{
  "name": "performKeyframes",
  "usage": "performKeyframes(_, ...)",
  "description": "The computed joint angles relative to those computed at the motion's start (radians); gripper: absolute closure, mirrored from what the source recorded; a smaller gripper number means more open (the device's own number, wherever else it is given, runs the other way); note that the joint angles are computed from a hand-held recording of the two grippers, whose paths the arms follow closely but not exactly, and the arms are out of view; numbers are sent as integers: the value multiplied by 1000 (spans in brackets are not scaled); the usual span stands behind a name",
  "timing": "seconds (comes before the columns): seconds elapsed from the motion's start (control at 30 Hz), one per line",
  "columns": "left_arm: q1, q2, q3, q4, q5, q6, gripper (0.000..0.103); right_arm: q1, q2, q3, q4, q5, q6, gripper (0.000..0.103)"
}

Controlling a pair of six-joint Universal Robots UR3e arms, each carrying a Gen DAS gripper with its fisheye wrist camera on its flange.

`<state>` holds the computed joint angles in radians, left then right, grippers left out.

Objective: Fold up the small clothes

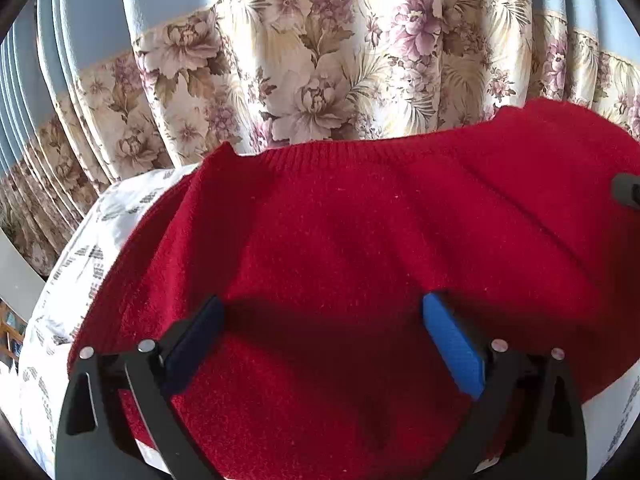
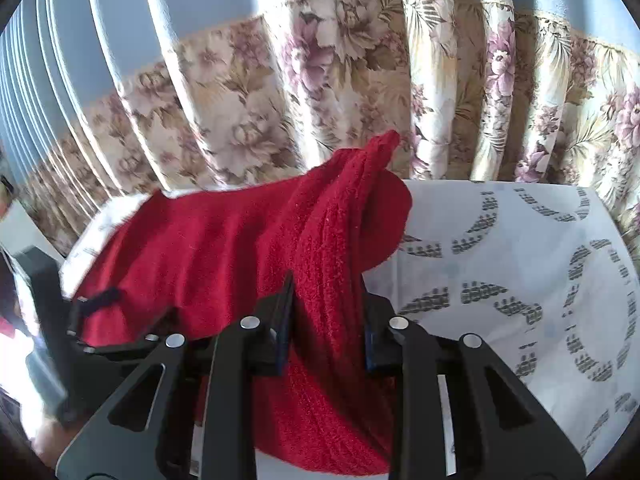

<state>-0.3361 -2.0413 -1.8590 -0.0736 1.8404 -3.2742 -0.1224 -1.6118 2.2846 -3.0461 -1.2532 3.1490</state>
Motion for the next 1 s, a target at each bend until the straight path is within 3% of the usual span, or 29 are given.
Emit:
performKeyframes(0.17,64,73,-34,-44,-136,19,3,-27,-21,-7,22,102,65,77)
performKeyframes(0.3,86,157,-83,-12,-130,88,3,22,4,-79,54,114,141,77)
performKeyframes(0.43,176,259,-139,-4,-129,159,3,116,65,-205,84,70,209,77)
performKeyframes(0.63,331,357,-173,-86,-146,260,3,330,240,-442,102,-127,358,78)
performKeyframes(0.83,664,510,-263,-195,-381,295,3,494,453,-681,109,-223,501,83)
performKeyframes(1.0,823,596,-313,-232,-490,335,3,582,635,-936,175,-239,580,86)
